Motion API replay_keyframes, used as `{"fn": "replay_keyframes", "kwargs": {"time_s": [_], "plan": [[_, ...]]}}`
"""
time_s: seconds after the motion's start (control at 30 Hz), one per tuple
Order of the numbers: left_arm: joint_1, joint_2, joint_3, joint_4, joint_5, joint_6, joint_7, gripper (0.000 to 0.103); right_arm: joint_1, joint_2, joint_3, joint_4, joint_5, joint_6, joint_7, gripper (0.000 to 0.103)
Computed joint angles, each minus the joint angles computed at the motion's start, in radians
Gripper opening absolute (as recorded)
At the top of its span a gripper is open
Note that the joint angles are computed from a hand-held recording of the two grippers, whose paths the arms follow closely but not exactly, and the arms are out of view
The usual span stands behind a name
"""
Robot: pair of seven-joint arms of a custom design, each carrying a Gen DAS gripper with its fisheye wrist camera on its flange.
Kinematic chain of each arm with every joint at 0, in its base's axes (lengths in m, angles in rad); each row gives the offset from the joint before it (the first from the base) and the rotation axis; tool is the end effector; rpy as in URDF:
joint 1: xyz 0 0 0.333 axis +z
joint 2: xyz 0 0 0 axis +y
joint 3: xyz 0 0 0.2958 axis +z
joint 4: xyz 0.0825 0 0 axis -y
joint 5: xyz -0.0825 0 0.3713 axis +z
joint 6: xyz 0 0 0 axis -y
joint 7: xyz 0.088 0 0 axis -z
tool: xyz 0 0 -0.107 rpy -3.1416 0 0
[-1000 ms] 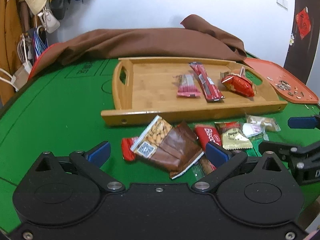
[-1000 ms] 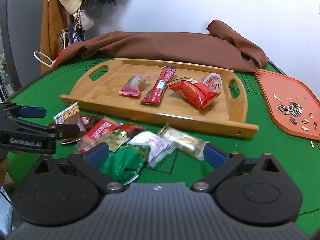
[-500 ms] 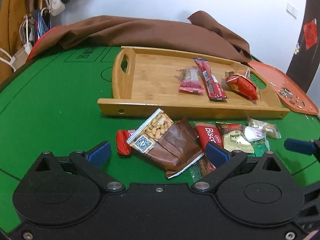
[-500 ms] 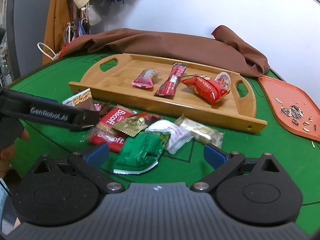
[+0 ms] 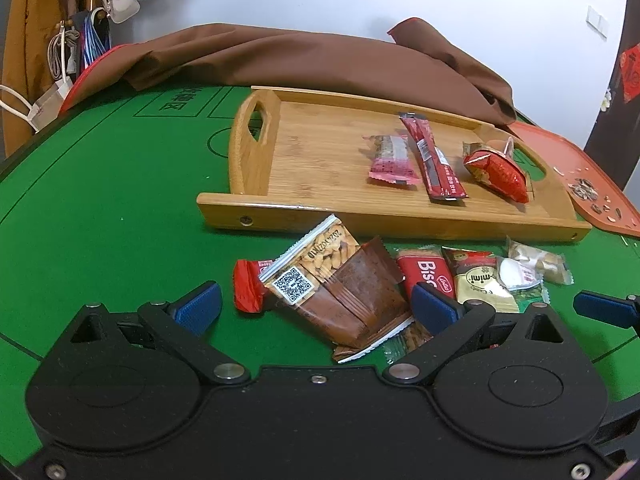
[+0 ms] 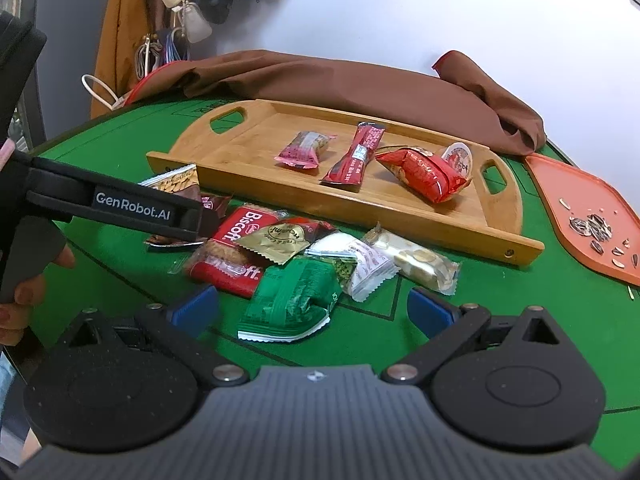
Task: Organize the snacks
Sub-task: 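Grasp the brown almond chocolate bar with the left tool while the right tool grasps the green packet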
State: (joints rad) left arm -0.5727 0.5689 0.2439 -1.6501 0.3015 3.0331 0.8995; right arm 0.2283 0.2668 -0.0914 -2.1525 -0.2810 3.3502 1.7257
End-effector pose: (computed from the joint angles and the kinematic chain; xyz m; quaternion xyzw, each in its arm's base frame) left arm 0.6532 -0.2804 0.3735 -0.6323 0.6569 -0.3392 0.2314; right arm 0.5899 0.1146 0.3763 -0.7208 0.5309 -0.3011 0.3285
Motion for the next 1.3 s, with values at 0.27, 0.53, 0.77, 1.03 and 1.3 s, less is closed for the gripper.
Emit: {"fn": "replay_keyframes", "kwargs": {"time_s": [0.27,0.53,0.77,1.03,1.3], "plan": [[-0.026,0.000,0.027,0.002,0.035,-0.003,-0.037,0.081,0.076,0.001,-0.070,-0.001,0.021,-0.003,-0.026,0.103],[-0.039,-0.012,0.046,-0.003,0.086,-0.020,-0.086,0.047,0.113,0.004,-0.101,0.000,0.043,-0.010,-0.057,0.103],[-0.017,-0.060,0.025,-0.062,0.104,0.004,-0.098,0.040,0.047,0.004,-0.038,0.008,0.025,-0.020,-0.039,0.103],[-0.041,-0.118,0.053,-0.135,0.137,0.039,-0.121,0.025,0.000,0.003,0.004,0.010,0.005,-0.024,-0.006,0.103],[-0.041,-0.160,0.042,-0.192,0.185,0.049,-0.115,0.035,0.007,0.005,-0.005,0.016,-0.002,-0.031,0.006,0.098]]}}
